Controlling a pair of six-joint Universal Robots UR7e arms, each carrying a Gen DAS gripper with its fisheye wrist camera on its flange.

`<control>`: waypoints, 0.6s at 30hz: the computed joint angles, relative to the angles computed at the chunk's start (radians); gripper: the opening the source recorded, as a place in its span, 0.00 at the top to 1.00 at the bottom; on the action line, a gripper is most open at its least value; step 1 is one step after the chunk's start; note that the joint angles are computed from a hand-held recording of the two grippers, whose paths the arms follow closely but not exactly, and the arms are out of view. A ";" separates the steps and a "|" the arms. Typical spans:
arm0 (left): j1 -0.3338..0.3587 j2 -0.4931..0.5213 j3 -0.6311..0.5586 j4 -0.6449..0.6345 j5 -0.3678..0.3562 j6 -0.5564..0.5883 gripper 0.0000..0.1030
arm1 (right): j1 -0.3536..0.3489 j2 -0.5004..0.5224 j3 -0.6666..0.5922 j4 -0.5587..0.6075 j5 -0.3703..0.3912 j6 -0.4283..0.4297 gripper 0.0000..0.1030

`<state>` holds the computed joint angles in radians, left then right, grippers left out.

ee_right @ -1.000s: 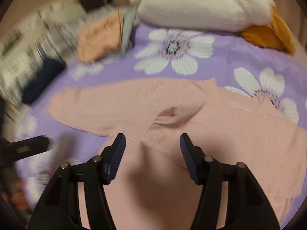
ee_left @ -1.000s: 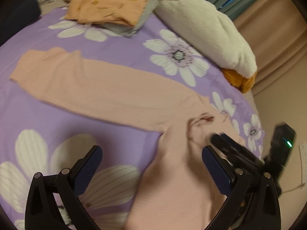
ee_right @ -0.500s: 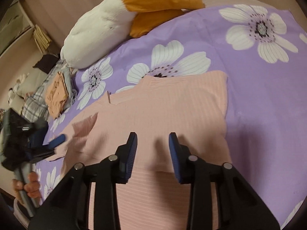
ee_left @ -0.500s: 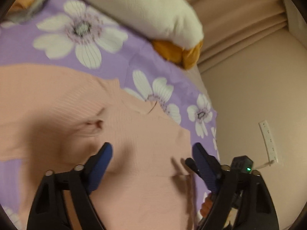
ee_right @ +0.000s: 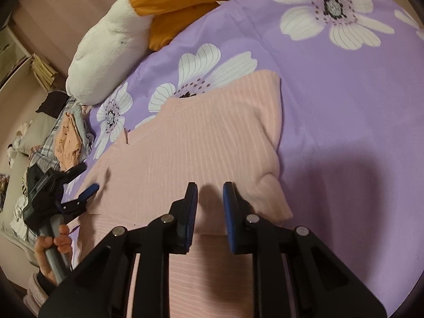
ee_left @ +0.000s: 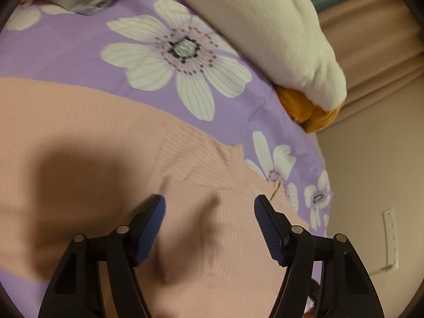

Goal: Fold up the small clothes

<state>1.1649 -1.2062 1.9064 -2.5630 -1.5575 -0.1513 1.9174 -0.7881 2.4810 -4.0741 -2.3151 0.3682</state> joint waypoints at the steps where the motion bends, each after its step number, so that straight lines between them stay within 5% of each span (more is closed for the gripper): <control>1: 0.009 -0.027 0.002 0.018 -0.003 0.006 0.33 | 0.016 -0.005 -0.001 0.009 -0.008 0.009 0.76; 10: 0.149 -0.265 0.029 0.024 0.044 0.005 0.27 | 0.171 0.016 -0.008 0.004 -0.047 0.011 0.66; 18: 0.326 -0.299 -0.030 -0.049 0.030 -0.101 0.26 | 0.245 0.067 -0.034 0.040 -0.074 0.083 0.64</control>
<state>1.4914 -1.5047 1.8765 -2.6123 -1.5276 -0.2522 2.1622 -0.7208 2.4471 -4.0340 -2.3891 0.4514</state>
